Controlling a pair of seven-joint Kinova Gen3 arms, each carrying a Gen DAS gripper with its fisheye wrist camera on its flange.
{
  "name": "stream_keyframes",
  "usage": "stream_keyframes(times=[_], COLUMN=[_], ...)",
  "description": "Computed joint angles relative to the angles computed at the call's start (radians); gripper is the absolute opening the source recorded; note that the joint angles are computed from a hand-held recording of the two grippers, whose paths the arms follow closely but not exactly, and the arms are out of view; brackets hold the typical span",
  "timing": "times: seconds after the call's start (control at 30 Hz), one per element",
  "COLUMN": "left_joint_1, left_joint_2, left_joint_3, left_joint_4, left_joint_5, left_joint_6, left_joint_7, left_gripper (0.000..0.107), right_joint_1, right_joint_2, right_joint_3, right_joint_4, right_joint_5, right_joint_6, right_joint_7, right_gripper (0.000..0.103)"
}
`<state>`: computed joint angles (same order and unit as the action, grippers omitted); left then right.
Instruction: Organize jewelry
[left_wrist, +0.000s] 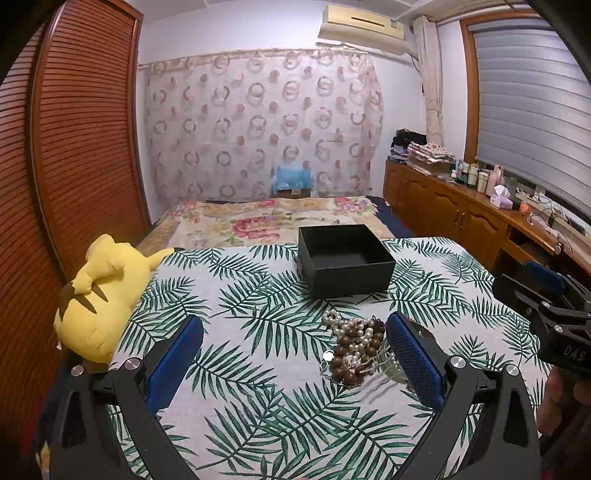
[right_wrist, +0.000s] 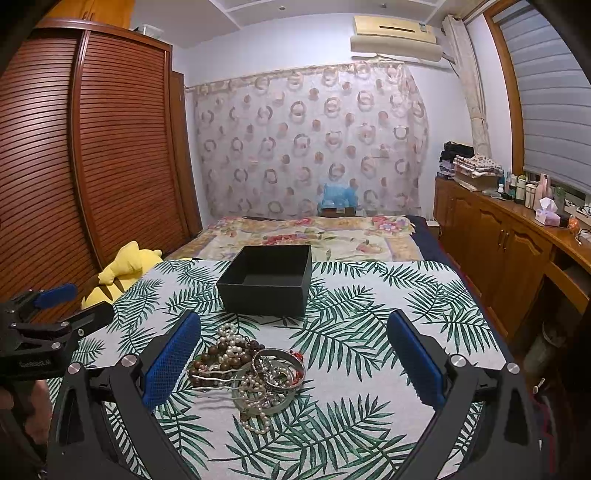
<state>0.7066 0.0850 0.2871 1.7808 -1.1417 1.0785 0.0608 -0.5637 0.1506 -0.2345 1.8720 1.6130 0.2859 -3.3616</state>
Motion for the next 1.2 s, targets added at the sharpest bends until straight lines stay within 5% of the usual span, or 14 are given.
stream_keyframes(times=[1.2], left_joint_1=[0.017], left_joint_2=[0.017], left_joint_3=[-0.009], left_joint_4=[0.001], left_joint_5=[-0.011], left_joint_6=[-0.009], left_joint_7=[0.020], left_gripper=[0.096], right_joint_1=[-0.006], right_joint_2=[-0.012], right_joint_3=[-0.003], right_joint_4=[0.010], right_joint_5=[-0.003], right_joint_6=[0.005], right_joint_7=[-0.003], right_gripper=[0.101])
